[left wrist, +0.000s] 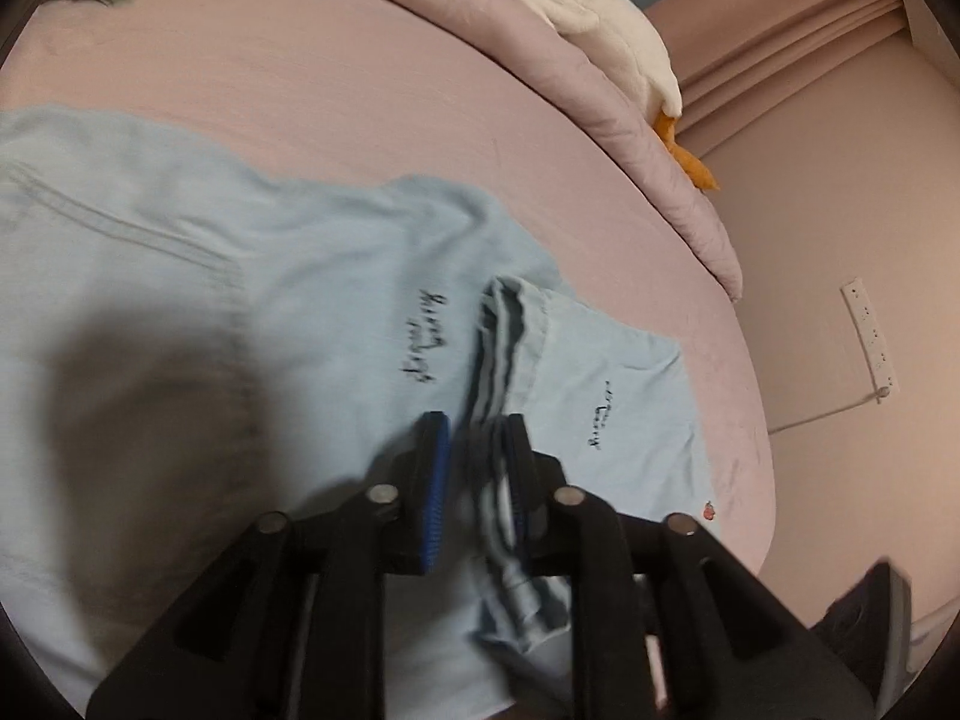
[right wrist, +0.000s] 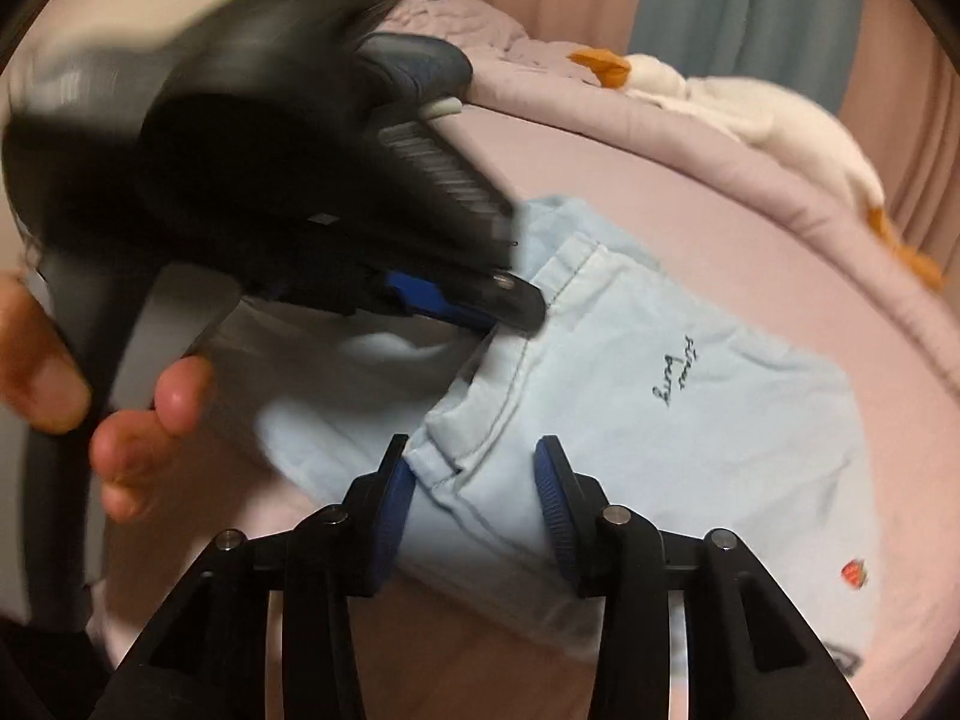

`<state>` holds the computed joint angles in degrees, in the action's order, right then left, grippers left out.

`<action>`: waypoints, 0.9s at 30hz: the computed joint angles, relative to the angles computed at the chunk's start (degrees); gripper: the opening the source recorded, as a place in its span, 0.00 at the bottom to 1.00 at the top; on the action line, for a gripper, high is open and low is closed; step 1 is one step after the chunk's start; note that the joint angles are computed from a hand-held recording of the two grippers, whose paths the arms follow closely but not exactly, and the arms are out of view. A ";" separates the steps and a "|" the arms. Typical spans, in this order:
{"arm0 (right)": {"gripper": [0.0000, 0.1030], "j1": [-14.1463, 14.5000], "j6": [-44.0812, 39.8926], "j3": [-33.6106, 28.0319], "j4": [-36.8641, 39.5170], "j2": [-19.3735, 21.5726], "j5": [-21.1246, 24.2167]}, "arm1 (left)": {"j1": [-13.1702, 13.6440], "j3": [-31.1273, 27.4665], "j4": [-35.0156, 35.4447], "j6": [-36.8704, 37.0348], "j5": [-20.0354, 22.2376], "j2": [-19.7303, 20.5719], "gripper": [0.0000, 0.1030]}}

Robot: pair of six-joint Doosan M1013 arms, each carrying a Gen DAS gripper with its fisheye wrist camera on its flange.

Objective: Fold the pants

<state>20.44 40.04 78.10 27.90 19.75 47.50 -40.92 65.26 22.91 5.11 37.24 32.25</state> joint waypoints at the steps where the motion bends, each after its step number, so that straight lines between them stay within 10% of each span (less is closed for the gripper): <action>1: 0.41 -0.98 -0.12 -0.58 2.08 -0.02 2.43 | -0.31 -0.12 1.96 -1.04 1.29 -0.23 0.35; 7: 0.41 -7.76 0.68 -2.35 12.42 -1.70 6.11 | -0.98 -0.14 5.76 -0.16 -3.09 -1.29 0.36; 9: 0.25 -8.51 7.39 -4.23 6.64 -0.85 4.06 | -0.92 -2.67 1.19 5.90 -4.76 0.31 0.36; 16: 0.18 -8.43 11.70 -2.73 -6.96 0.46 7.09 | -1.26 -11.34 -10.96 22.19 5.74 6.50 0.32; 18: 0.17 -8.78 8.44 0.29 -5.97 -1.30 3.32 | -1.33 -7.67 -10.50 21.32 3.41 5.08 0.25; 27: 0.18 -11.53 12.56 -8.18 5.59 2.24 11.77 | -1.83 0.37 -7.65 15.57 -3.24 0.78 0.24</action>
